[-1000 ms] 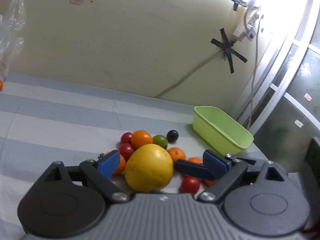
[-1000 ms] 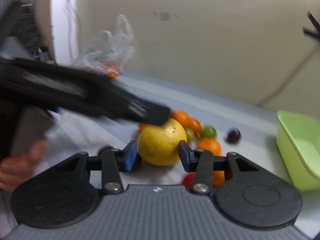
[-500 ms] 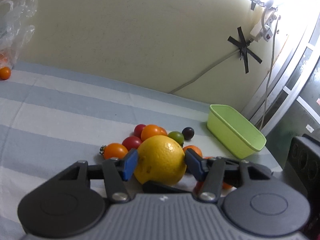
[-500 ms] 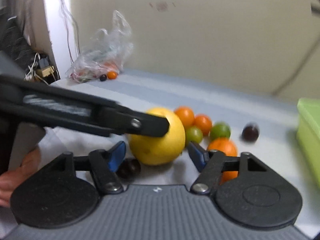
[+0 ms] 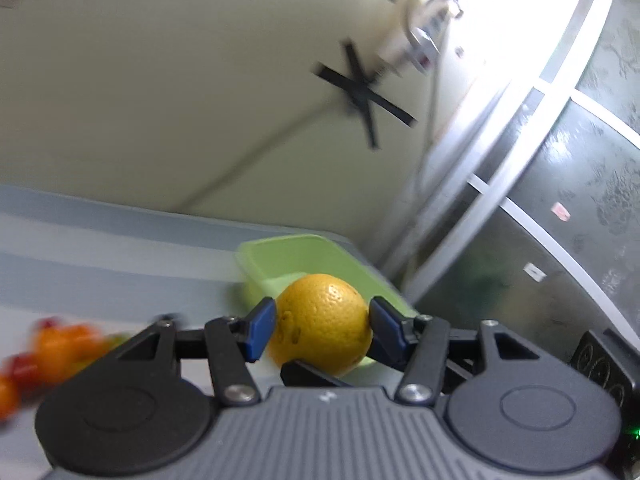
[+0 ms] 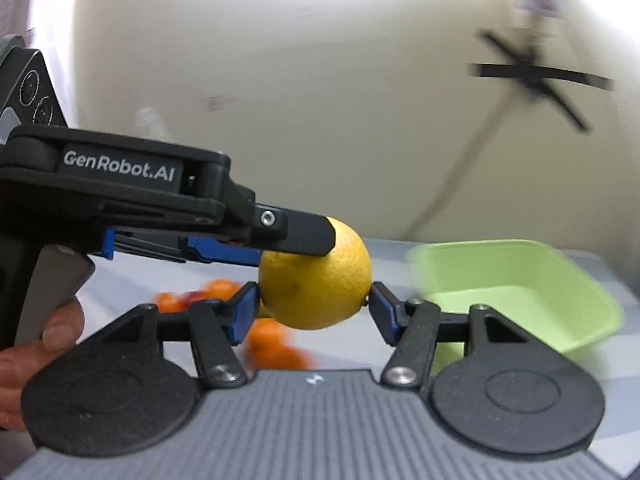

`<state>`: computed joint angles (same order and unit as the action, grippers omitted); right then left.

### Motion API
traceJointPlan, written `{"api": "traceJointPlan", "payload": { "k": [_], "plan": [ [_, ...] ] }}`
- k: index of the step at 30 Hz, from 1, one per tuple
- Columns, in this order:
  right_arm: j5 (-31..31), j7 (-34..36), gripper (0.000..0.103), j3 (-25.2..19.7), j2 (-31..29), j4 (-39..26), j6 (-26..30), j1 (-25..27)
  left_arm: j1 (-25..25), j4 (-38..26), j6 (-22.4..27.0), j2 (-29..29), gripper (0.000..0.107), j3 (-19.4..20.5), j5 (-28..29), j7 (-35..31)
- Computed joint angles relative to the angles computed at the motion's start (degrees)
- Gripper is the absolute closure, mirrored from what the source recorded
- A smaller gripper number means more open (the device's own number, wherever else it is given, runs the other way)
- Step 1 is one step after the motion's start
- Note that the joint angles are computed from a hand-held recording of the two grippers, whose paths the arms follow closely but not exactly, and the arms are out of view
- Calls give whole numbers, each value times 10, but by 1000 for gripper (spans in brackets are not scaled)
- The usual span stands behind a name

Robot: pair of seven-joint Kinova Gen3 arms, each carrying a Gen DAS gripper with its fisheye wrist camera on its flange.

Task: Organize fruits
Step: 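Carry the lemon with the left tool into the green basin and release, then move both tools back over the row of fruit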

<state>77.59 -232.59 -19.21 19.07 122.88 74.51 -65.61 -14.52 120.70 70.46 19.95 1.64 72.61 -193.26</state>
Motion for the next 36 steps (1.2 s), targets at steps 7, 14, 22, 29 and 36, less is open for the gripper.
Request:
{"api": "traceJointPlan", "payload": {
  "k": [7, 14, 22, 29, 36],
  "plan": [
    [-60, -23, 41, 8, -29, 49, -11, 41, 112, -13, -98, 35, 55, 49, 39, 27],
    [-43, -72, 39, 9, -8, 68, -10, 51, 164, -3, -183, 15, 40, 62, 60, 47],
    [-25, -143, 34, 1, -10, 101, 17, 41, 79, 32, -88, -36, 40, 21, 52, 8],
    [-23, -254, 35, -26, 19, 107, 99, -27, -78, 77, 7, -98, 40, -91, 7, -97],
    [31, -214, 48, -35, 12, 79, 24, -20, -208, 87, 15, -60, 40, -146, -39, -158]
  ]
}}
